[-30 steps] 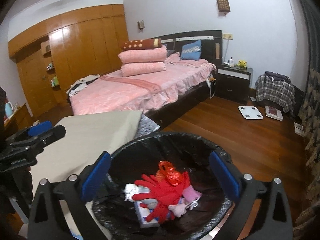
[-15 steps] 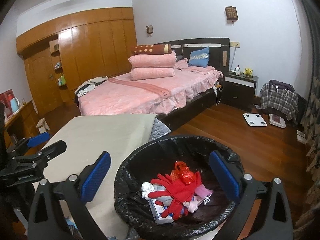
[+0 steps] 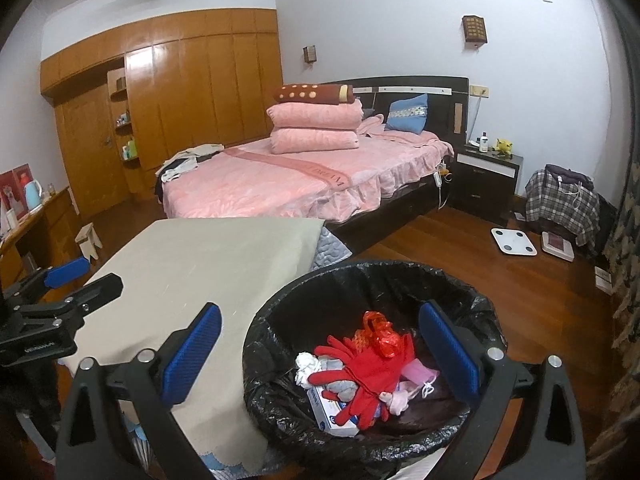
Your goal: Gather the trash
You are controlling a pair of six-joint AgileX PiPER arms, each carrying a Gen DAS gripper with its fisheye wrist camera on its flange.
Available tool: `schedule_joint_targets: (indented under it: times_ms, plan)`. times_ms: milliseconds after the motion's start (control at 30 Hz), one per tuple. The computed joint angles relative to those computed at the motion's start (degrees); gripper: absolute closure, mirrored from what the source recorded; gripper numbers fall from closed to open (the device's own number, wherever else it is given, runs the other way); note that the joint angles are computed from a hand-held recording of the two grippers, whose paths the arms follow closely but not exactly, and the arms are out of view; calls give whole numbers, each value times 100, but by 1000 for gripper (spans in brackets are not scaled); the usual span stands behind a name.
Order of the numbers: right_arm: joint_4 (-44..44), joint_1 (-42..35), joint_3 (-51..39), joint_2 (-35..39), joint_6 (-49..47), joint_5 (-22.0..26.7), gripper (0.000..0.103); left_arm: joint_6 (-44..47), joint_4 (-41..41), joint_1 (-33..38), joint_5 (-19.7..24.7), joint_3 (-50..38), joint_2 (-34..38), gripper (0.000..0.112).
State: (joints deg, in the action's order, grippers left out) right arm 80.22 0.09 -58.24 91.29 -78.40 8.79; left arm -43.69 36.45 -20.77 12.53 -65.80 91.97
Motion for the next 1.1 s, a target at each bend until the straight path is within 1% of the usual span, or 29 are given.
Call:
schedule_joint_targets:
  times_ms: [233,333,400,767,1033,1100]
  plan:
    - [171,75,25,-28,-187,-51,6,-450,417,-28,-15,141,-109,20]
    - [23,93,17,-30,-26,-63,6,-451,419,-32,-15,147,-116,20]
    - [208,82,30,-34,-221,-60,6,-480,446,-31,-22,150,-112,20]
    - [204,142,5,-16,-205,-113,6,-620,566,-50,9,132,-121,20]
    - [-161,210,-64,10,173,-159,6,-559,506,-37,-4,133,-126,20]
    - [-117,215,-63,11,124,-170,6,-602,552,-42,3,133,-124,20]
